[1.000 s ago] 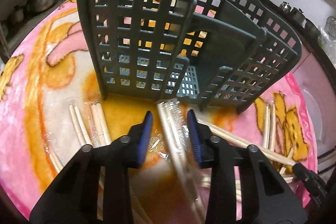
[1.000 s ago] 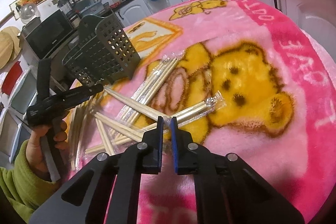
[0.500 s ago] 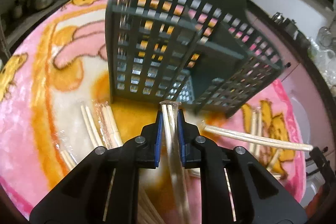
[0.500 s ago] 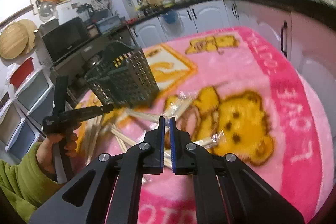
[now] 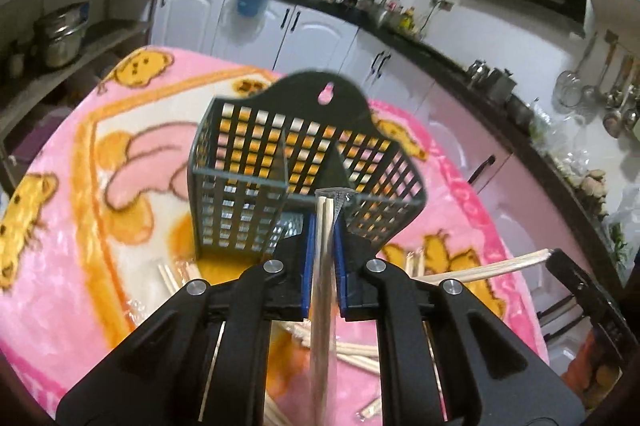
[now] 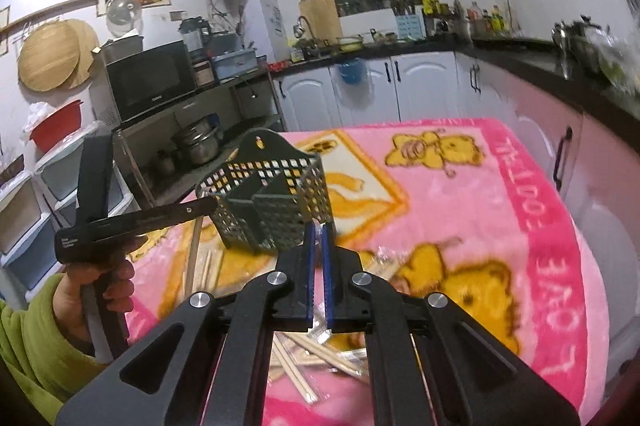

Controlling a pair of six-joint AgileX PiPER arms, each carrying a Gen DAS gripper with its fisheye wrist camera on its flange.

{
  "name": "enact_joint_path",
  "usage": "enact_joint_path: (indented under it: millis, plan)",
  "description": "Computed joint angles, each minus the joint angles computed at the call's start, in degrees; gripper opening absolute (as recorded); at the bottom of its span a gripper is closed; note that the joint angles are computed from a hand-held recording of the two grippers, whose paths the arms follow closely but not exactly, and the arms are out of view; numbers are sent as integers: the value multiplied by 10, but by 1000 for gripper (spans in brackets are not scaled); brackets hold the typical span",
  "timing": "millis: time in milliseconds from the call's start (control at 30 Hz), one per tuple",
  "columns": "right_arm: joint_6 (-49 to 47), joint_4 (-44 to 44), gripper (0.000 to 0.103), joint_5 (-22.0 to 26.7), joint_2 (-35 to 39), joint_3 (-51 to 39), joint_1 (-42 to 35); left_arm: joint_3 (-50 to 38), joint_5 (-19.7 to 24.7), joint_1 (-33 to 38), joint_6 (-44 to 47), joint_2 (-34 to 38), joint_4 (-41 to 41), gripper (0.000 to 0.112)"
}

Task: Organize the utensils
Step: 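Lift the held chopsticks with the left gripper while the right gripper carries its pair over the caddy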

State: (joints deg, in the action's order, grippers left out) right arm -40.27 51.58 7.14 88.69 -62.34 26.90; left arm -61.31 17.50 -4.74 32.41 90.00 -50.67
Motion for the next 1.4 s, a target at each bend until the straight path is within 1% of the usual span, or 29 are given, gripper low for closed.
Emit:
enact_joint_path:
  millis: [33, 133, 233, 300, 333, 367, 433, 567, 633, 800, 933, 1067, 1267, 1400]
  plan:
    - [9, -12, 4, 1, 3, -8, 2, -7, -8, -12, -11, 4, 6, 3]
    - [65, -74, 3, 3, 9, -29, 11, -23, -11, -21, -39, 2, 29, 3]
    - [110, -123, 3, 6, 14, -48, 19, -33, -5, -17, -19, -1, 8, 3]
    - [169, -186, 3, 9, 18, -63, 25, -37, -1, -14, -5, -5, -5, 3]
    - [182, -201, 3, 12, 18, -69, 27, -40, 0, -12, 2, -7, -11, 3]
    - [174, -194, 3, 15, 19, -75, 27, -43, 2, -11, 8, -9, -16, 3]
    - [211, -236, 3, 18, 22, -89, 32, -49, 6, -9, 16, -10, -22, 3]
    - [220, -253, 3, 21, 22, -107, 37, -61, 10, -5, 31, -18, -30, 3]
    - [255, -289, 3, 27, 25, -123, 41, -67, 12, -2, 33, -21, -30, 3]
    - [248, -286, 3, 35, 28, -148, 49, -85, 15, 5, 36, -31, -27, 3]
    - [222, -258, 3, 45, 33, -178, 52, -106, 18, 18, 39, -37, -29, 3]
    - [204, -240, 3, 59, 42, -218, 55, -132, 15, 27, 25, -39, -14, 3]
    - [235, -270, 3, 83, 65, -293, 59, -179, 10, 39, -7, -32, 24, 3]
    - [262, -298, 3, 92, 83, -340, 58, -211, -5, 41, -44, -23, 68, 3]
